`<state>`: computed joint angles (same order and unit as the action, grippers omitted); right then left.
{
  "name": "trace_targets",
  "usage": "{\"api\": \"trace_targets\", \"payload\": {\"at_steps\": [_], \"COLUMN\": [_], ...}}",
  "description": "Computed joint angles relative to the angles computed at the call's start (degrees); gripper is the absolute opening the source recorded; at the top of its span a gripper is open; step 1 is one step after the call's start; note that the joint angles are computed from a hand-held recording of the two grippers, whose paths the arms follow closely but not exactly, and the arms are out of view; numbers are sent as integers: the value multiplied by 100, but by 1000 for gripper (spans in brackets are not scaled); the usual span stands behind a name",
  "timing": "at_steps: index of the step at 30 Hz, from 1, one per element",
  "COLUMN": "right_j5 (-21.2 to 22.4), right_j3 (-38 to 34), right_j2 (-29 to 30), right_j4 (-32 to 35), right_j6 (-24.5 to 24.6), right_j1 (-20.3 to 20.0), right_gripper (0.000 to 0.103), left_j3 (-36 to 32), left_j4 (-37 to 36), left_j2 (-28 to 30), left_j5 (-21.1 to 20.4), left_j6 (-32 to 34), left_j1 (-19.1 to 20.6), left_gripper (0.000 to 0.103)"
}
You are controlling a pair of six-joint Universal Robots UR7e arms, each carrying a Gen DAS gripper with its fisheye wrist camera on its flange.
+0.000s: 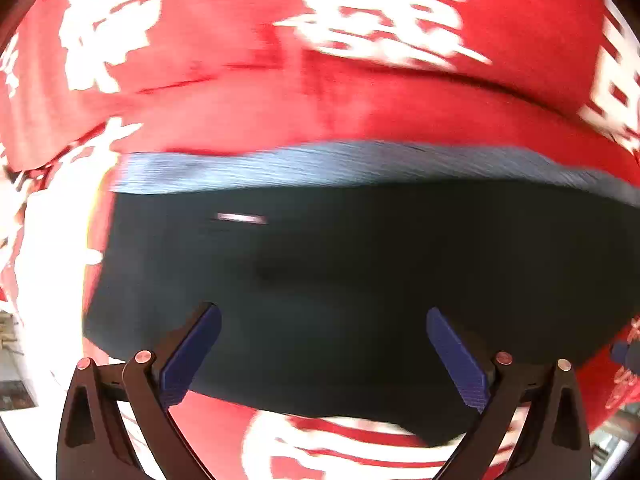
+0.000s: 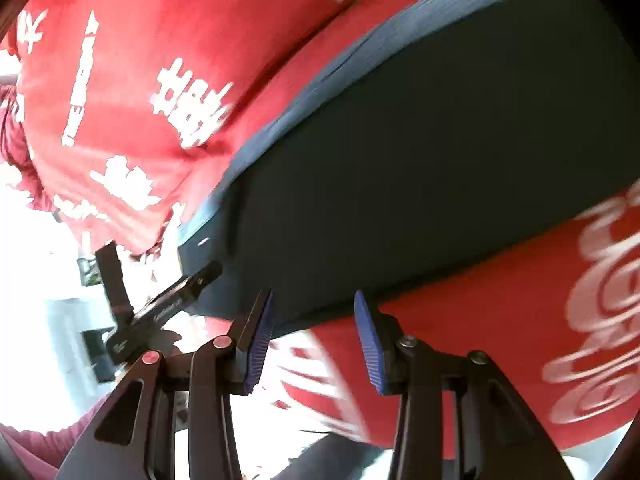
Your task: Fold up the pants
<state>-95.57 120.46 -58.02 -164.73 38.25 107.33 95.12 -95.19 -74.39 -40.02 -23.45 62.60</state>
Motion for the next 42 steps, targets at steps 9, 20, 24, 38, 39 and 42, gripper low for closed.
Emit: {"api": "trace_targets", "payload": {"at_steps": [9,20,24,38,39,42], "right_j5": [-1199,-1771,-375,530,584,627], "right_j3": [-2308,-3325,-2140,-355,-378,-512], "right_j2": [1754,2495,1766,1477,1479,1596], "right_j4": [802,1251,595,-1267,-1243,-1177], "right_j6": [-873,-600,-302,471,471,689], "right_j1": [580,461,432,372,324,284], "right_gripper": [40,41,41,41,41,15], "left_j3": [-407,-819,-517,-227,-231,-320], "left_j4": [-1847,-1447,-1268,-1728,-1748,-1543], "left_j2": [311,350,-14,-255,-255,-234], "left_j5": [579,55,-78,-485,-509,-536], "left_j6": [1873,2141,2373,2939,2969,2920], "left_j1": [803,1317,1130,1594,1606,1589], "left_gripper": [103,103,103,103,103,103]}}
